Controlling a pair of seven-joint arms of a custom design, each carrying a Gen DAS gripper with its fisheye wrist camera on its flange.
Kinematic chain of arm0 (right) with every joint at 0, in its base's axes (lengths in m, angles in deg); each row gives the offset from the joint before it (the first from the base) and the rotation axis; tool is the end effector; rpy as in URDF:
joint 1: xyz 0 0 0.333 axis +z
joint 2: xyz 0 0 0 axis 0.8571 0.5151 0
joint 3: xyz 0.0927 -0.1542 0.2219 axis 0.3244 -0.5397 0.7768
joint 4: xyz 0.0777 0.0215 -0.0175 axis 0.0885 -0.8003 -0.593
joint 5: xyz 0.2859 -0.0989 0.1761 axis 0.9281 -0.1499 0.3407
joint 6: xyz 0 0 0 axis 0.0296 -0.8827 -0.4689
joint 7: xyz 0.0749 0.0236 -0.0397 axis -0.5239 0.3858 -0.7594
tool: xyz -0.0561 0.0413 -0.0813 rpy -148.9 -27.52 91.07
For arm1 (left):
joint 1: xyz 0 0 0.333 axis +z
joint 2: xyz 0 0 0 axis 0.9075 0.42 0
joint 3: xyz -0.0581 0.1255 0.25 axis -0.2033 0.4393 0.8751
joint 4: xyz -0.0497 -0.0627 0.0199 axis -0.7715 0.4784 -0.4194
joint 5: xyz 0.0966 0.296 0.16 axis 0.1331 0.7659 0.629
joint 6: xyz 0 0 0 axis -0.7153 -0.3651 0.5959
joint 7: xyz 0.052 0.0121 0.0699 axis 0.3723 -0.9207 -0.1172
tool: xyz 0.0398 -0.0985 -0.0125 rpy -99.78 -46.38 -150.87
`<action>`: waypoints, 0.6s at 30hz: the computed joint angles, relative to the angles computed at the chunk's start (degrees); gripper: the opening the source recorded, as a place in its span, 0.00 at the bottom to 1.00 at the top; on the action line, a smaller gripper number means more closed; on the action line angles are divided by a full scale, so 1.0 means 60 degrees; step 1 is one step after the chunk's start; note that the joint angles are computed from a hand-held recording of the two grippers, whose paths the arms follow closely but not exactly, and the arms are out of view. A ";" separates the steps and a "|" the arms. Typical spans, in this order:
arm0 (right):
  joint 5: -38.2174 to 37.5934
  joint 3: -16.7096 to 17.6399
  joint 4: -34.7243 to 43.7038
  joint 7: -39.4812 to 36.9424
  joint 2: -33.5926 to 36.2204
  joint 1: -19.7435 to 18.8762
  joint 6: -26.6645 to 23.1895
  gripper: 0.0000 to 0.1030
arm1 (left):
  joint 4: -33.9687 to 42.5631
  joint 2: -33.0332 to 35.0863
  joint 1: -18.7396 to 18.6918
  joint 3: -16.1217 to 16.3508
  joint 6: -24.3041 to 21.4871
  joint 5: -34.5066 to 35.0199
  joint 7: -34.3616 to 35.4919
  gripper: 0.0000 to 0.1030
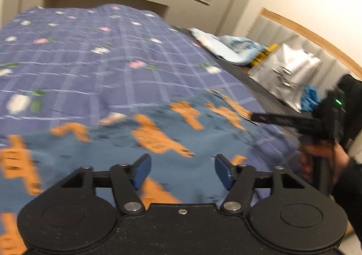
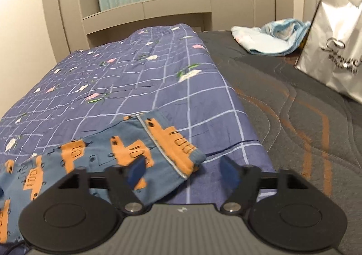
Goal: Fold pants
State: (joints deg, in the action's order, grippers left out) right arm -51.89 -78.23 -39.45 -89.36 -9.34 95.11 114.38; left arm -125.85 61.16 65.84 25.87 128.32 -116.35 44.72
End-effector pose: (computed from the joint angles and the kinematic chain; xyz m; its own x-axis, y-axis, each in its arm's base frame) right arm 0.5770 0.3531 0.3944 -0.1858 -0.9767 -0.1076 -0.5713 0.1964 -0.7969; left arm 0.6141 -0.2705 0.4040 -0.5278 -0.7826 0.3302 -0.6578 0.1307 -0.7418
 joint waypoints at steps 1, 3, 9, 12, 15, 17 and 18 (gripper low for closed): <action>-0.0070 0.0004 0.0011 -0.0048 -0.0010 0.0046 0.0007 0.87 | -0.0187 -0.0171 0.0033 0.0132 0.0224 -0.0029 -0.0098 0.73; -0.0273 0.0045 0.0118 -0.0223 0.0030 0.0180 0.0047 0.93 | -0.0503 -0.0470 0.0051 0.0486 0.0636 0.0072 -0.0412 0.83; -0.0174 0.0266 0.0991 -0.1428 0.0625 0.0406 0.0697 1.00 | -0.0189 -0.0510 -0.0589 0.2647 0.0739 0.1420 -0.2510 0.87; 0.0268 0.0243 0.1658 -0.2148 0.1105 0.0634 0.0902 1.00 | 0.0997 0.0162 -0.0423 0.3073 -0.0507 0.2160 -0.3061 0.82; 0.0826 0.0206 0.2140 -0.2598 0.1516 0.0816 0.1193 1.00 | 0.2479 0.1030 0.0059 0.2816 -0.2047 0.2389 -0.3183 0.72; 0.1226 0.0142 0.2428 -0.2813 0.1772 0.0937 0.1254 1.00 | 0.3464 0.1562 0.0108 0.2860 -0.3047 0.2527 -0.3348 0.58; 0.1440 0.0106 0.2601 -0.2906 0.1915 0.1007 0.1239 1.00 | 0.3735 0.1713 0.0048 0.2884 -0.3397 0.2564 -0.3477 0.47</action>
